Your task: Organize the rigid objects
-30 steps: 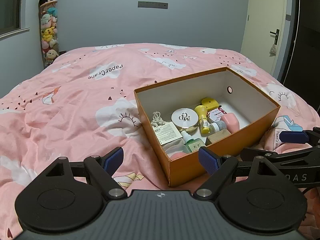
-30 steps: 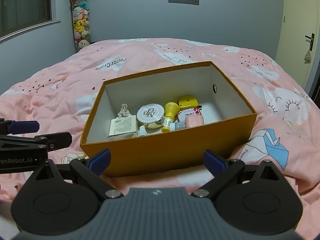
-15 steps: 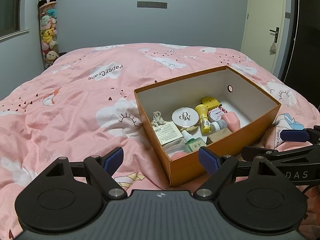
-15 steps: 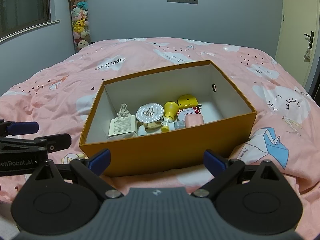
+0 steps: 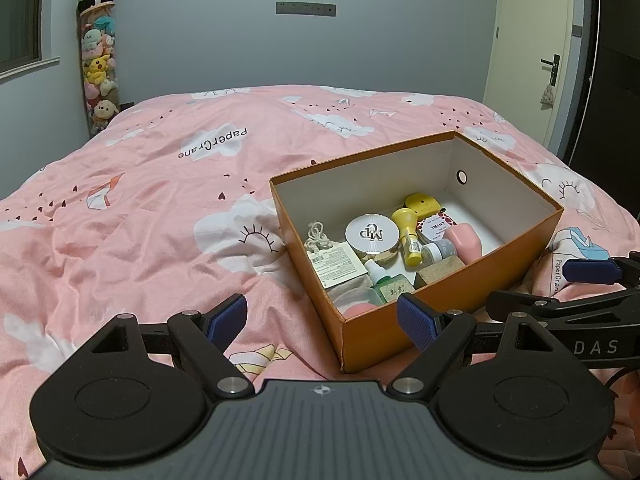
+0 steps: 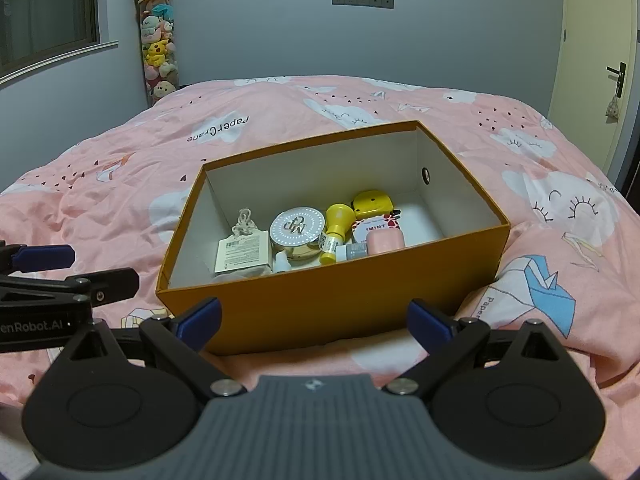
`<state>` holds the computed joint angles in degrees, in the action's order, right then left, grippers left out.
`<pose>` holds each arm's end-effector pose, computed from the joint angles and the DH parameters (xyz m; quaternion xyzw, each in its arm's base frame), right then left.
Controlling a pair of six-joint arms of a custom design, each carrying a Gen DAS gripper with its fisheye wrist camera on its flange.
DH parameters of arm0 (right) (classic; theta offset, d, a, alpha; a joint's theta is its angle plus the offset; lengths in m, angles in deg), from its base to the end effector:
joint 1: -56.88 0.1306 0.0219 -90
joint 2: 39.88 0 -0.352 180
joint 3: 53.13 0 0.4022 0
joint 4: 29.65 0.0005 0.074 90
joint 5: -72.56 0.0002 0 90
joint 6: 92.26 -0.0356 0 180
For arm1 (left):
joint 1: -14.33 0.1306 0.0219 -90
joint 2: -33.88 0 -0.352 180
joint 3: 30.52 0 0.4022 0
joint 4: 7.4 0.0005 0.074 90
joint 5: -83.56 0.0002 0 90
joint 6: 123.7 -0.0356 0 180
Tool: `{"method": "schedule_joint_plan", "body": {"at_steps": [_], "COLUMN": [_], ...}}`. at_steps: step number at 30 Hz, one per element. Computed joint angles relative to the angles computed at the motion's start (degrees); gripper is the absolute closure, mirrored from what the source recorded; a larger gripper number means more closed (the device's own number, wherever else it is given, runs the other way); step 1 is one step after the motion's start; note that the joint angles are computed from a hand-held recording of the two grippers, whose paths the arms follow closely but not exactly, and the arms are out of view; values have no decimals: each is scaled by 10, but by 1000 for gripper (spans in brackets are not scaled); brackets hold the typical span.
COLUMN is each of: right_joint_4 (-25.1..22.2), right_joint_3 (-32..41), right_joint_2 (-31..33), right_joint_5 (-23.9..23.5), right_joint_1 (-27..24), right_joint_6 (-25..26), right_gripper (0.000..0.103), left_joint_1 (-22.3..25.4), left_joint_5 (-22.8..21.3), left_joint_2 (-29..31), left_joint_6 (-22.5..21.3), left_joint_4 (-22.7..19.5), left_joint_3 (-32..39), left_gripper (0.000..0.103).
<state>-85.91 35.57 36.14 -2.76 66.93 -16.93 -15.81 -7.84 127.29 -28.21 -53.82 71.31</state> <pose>0.4031 0.0618 0.4856 0.0870 0.9088 -0.0310 0.4069 0.4559 -0.2643 0.4732 0.1866 0.8792 -0.1237 0.4207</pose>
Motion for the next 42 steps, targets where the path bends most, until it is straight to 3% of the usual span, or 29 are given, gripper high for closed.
{"method": "schedule_joint_plan", "body": {"at_steps": [42], "right_joint_4": [-2], "right_joint_3": [2], "right_joint_2": [2], "right_joint_5": [1], "right_joint_1": [1], "right_joint_6": [-1], "right_gripper": [6], "left_joint_1": [-1], "left_joint_5": [-9], "left_joint_2": [0], "left_joint_6": [1], "left_joint_4": [-5], "left_joint_3": [0], "left_gripper": [6]}}
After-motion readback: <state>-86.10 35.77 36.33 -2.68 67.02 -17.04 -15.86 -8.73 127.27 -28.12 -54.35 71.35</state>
